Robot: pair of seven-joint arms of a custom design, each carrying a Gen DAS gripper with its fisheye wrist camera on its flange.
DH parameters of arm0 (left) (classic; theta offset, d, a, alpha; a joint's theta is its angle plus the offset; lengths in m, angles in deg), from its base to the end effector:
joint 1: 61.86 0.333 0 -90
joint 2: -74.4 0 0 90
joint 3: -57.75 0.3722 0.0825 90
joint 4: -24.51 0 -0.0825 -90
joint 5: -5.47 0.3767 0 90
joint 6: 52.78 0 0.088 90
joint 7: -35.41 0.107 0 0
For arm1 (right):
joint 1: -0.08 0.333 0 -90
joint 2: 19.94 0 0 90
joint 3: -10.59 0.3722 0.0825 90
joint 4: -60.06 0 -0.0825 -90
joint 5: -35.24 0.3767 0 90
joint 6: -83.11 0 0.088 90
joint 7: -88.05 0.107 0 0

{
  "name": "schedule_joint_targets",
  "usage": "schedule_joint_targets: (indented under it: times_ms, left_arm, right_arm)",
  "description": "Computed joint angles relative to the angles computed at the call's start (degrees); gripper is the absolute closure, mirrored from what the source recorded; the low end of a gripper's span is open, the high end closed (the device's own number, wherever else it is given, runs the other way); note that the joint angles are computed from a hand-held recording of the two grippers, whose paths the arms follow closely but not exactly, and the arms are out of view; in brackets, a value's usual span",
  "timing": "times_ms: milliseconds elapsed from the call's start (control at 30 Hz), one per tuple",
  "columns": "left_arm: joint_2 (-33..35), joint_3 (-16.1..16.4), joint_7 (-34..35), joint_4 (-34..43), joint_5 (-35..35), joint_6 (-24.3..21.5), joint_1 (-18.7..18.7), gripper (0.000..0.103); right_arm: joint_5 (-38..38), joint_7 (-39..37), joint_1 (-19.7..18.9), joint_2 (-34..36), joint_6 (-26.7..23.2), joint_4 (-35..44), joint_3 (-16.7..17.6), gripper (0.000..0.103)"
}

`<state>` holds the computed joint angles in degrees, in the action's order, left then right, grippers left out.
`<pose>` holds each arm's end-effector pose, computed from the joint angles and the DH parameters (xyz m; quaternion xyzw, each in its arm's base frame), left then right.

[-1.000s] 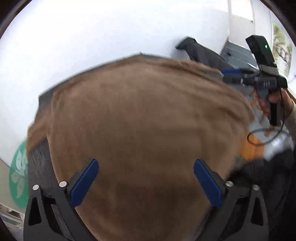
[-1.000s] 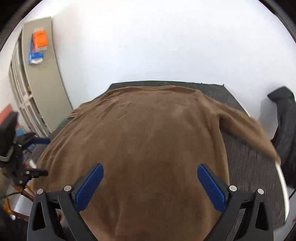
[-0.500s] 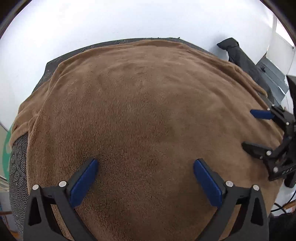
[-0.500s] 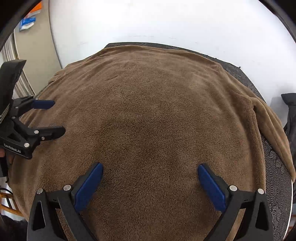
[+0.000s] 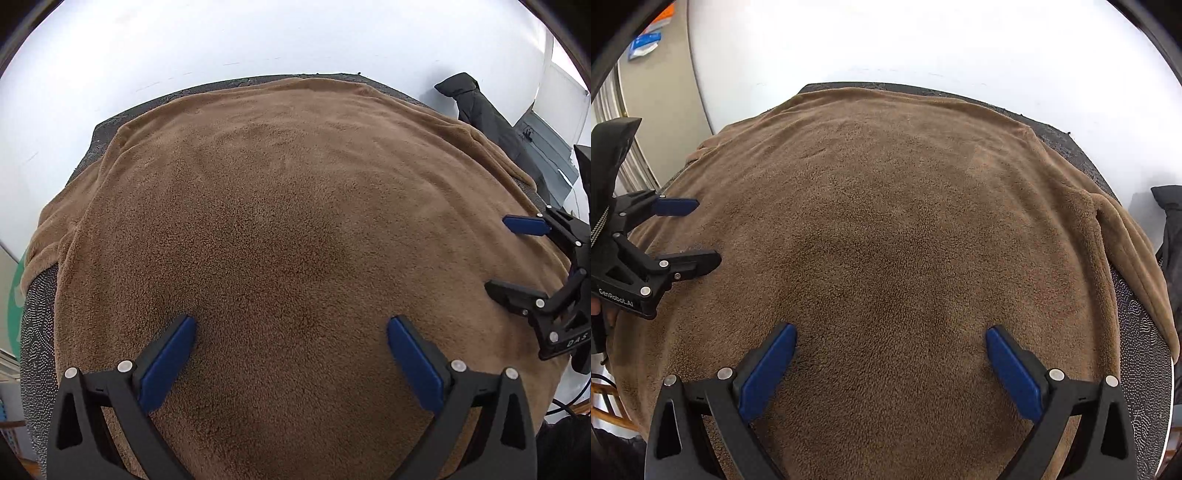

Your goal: Fold towel

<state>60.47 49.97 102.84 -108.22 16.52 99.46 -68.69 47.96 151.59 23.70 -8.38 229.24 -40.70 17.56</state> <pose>0.4743 -0.1349 0.5623 -0.6717 0.6791 -0.2172 0.2011 0.5798 0.3306 0.5750 -0.8893 0.3409 -0.1257 0.2777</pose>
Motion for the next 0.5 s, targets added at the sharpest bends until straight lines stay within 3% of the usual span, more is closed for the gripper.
schedule_joint_targets:
  times_ms: [333,500]
  left_arm:
    - [0.5,0.2,0.7,1.0,-0.7,-1.5,-0.2,0.000]
    - [2.5,-0.1,0.9,6.8,-2.7,-10.4,-0.2,0.000]
  right_arm:
    - [0.1,-1.0,-0.2,0.0,-1.6,0.5,0.0,0.000]
    - [0.4,-1.4,-0.3,0.1,-2.2,0.8,0.0,0.000]
